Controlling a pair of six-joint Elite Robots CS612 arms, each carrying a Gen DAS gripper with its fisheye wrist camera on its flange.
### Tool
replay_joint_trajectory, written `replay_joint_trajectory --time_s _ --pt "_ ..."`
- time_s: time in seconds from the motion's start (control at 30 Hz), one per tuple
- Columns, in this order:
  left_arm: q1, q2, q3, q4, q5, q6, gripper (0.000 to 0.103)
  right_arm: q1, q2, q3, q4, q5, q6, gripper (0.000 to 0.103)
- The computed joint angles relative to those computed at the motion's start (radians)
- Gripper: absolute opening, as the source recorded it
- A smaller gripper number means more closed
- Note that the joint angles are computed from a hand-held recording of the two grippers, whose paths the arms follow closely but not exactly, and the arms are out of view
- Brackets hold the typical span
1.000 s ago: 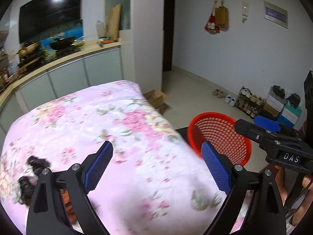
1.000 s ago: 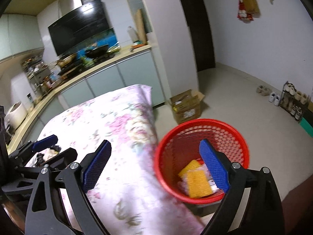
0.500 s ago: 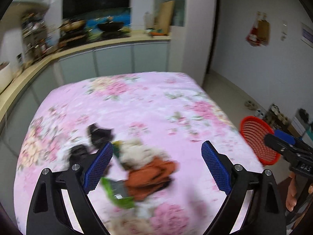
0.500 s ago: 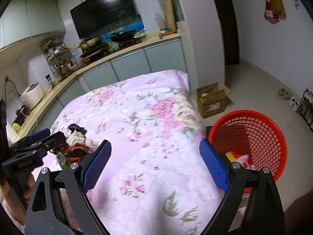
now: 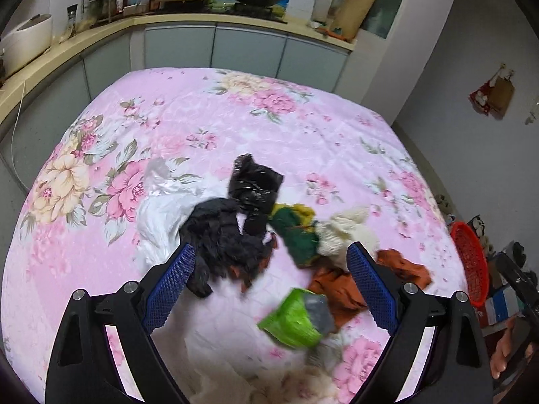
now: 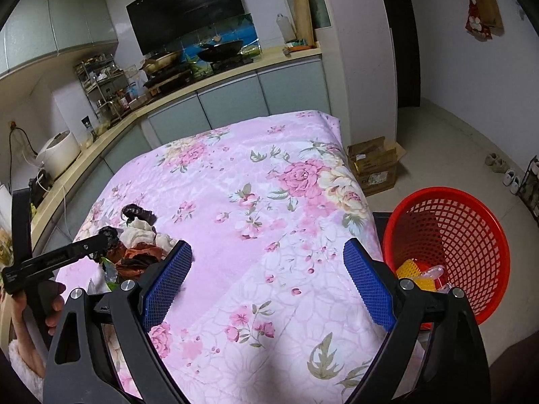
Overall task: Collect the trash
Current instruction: 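Grasp the black plastic bag with left tool while right tool grasps white mesh bag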
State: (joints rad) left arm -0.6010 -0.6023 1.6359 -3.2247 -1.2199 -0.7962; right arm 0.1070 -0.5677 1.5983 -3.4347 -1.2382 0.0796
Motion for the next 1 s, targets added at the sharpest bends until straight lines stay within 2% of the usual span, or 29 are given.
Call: replay_joint_trajectory --time_s 0.13,0.33,0.5,0.67,0.83,1.0 --pt "0.019 0.015 -0.028 0.052 -0.018 -0.039 0.089 -0.001 0.006 -0.012 0.013 0.0 0.003 0.088" --pt "0.025 0.024 -0.06 0.146 0.046 -0.054 0.088 -0.002 0.014 -0.026 0.039 -0.003 0.001 0.088" --pt "0.036 0.034 -0.073 0.165 0.04 -0.064 0.088 -0.004 0.02 -0.035 0.051 0.001 -0.003 0.088" --pt "0.044 0.047 -0.091 0.196 0.013 -0.066 0.064 0.0 0.024 -0.043 0.067 0.007 -0.016 0.088" --pt "0.039 0.052 -0.093 0.198 0.036 -0.055 0.047 0.008 0.025 -0.052 0.081 0.012 -0.044 0.088" --pt "0.031 0.04 -0.073 0.139 0.043 -0.028 0.043 0.025 0.02 -0.065 0.082 0.026 -0.087 0.088"
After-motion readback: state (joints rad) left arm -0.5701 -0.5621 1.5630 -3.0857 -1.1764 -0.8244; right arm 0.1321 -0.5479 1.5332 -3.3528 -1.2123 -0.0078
